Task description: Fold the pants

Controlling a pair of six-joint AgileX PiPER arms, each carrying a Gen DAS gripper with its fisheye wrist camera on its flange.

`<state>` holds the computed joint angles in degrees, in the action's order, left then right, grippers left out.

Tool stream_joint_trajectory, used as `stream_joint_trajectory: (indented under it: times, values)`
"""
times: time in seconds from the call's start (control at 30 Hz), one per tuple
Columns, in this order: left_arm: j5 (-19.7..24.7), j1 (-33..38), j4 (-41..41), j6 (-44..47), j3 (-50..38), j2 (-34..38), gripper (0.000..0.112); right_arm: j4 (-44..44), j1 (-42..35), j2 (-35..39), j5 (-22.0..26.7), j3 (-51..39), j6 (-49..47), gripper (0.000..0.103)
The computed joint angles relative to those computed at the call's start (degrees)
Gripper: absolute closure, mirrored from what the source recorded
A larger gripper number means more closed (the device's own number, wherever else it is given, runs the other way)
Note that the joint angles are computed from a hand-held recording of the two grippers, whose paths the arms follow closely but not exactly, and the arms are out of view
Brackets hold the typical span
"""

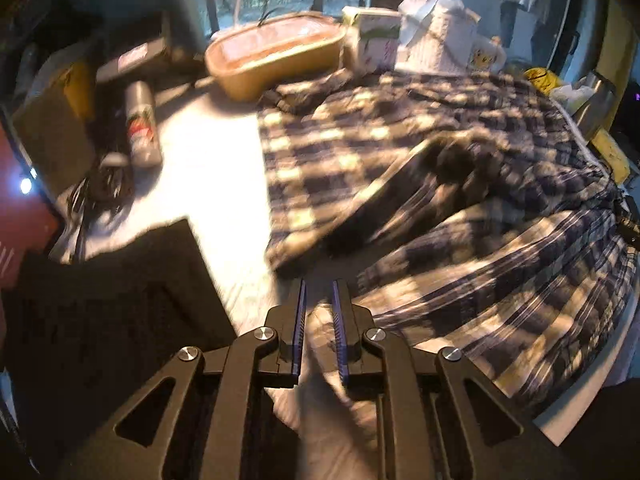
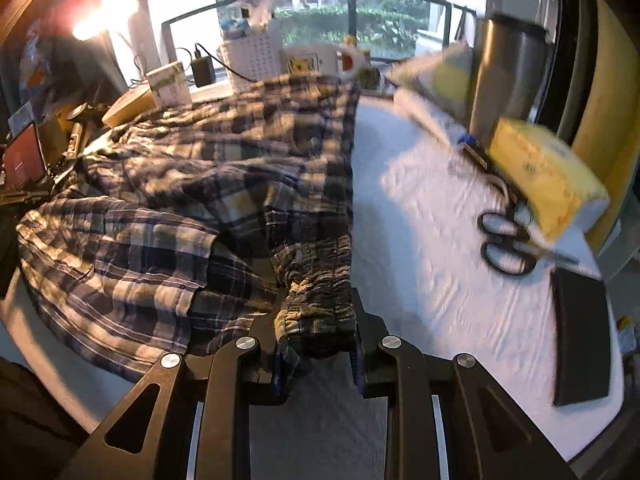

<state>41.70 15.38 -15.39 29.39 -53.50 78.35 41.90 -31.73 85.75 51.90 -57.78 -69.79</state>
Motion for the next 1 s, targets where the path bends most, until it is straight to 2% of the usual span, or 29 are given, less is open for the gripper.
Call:
stream_joint_trajectory:
  times: [0.07, 0.1, 0.13, 0.23, 0.3, 0.33, 0.47, 0.53, 0.6, 0.63, 0.7, 0.77, 0.8, 0.87, 0.9, 0.93, 0.97, 1.0]
  values:
    - [0.5, 1.3, -0.6, 1.1, 0.5, -0.8, 0.087, 0.8, -0.9, 0.2, 0.9, -0.2, -0.7, 0.077]
    - [0.5, 2.1, -1.6, 1.8, 0.6, -1.0, 0.071, 0.7, -0.9, 0.3, 0.9, -0.4, -0.7, 0.077]
    - [0.9, 2.9, -2.8, 2.3, 0.4, -1.6, 0.064, 0.7, -0.8, 0.4, 0.8, -0.4, -0.7, 0.077]
    - [3.3, 5.6, -7.9, 5.2, 0.0, -2.5, 0.060, 0.4, -0.2, 0.7, 0.7, -1.1, -0.1, 0.077]
    - [6.4, 7.6, -11.5, 9.3, 1.2, -3.9, 0.053, 0.4, -0.2, 0.6, 1.0, -1.5, 0.3, 0.077]
    - [7.4, 8.4, -13.1, 11.3, 2.2, -4.7, 0.051, 0.6, -0.4, 0.4, 1.1, -1.4, 0.1, 0.072]
    - [13.0, 11.8, -17.1, 18.0, 7.2, -10.1, 0.048, 1.3, -1.9, -0.4, 1.1, -0.6, -0.6, 0.068]
    - [16.6, 15.1, -19.4, 21.9, 10.0, -13.4, 0.038, 1.4, -2.7, -0.9, 0.5, -0.2, -0.4, 0.059]
    - [19.7, 17.7, -20.6, 25.2, 12.6, -16.1, 0.033, 1.4, -3.4, -1.6, 0.3, 0.1, -0.6, 0.054]
    - [20.0, 17.8, -20.7, 25.8, 13.6, -16.9, 0.031, 1.3, -3.7, -1.8, 0.0, 0.3, -0.7, 0.047]
    - [20.6, 18.0, -20.9, 26.9, 15.7, -18.5, 0.030, 1.5, -4.4, -2.8, -0.3, 0.8, -1.2, 0.042]
    - [18.7, 16.0, -20.7, 25.8, 17.6, -19.1, 0.030, 2.5, -5.3, -3.2, 0.1, 1.1, -2.5, 0.042]
    - [16.3, 13.4, -20.1, 23.9, 18.8, -19.6, 0.030, 3.3, -5.8, -3.5, 0.4, 1.5, -3.6, 0.042]
    - [13.3, 11.3, -21.8, 25.5, 21.2, -21.7, 0.031, 5.5, -6.7, -3.5, 1.4, 2.4, -6.6, 0.042]
    - [11.8, 9.7, -22.3, 25.8, 22.0, -22.2, 0.041, 6.7, -6.9, -3.2, 2.0, 3.1, -8.7, 0.042]
    - [9.4, 7.1, -21.3, 24.1, 22.5, -23.0, 0.064, 6.8, -6.6, -3.1, 1.8, 3.7, -9.2, 0.042]
    - [8.0, 5.1, -19.8, 21.9, 22.6, -23.5, 0.074, 6.4, -5.5, -3.1, 1.0, 4.5, -9.3, 0.042]
    - [8.5, 5.0, -19.6, 21.5, 22.3, -23.3, 0.096, 6.5, -4.8, -3.5, 0.2, 5.6, -9.8, 0.047]
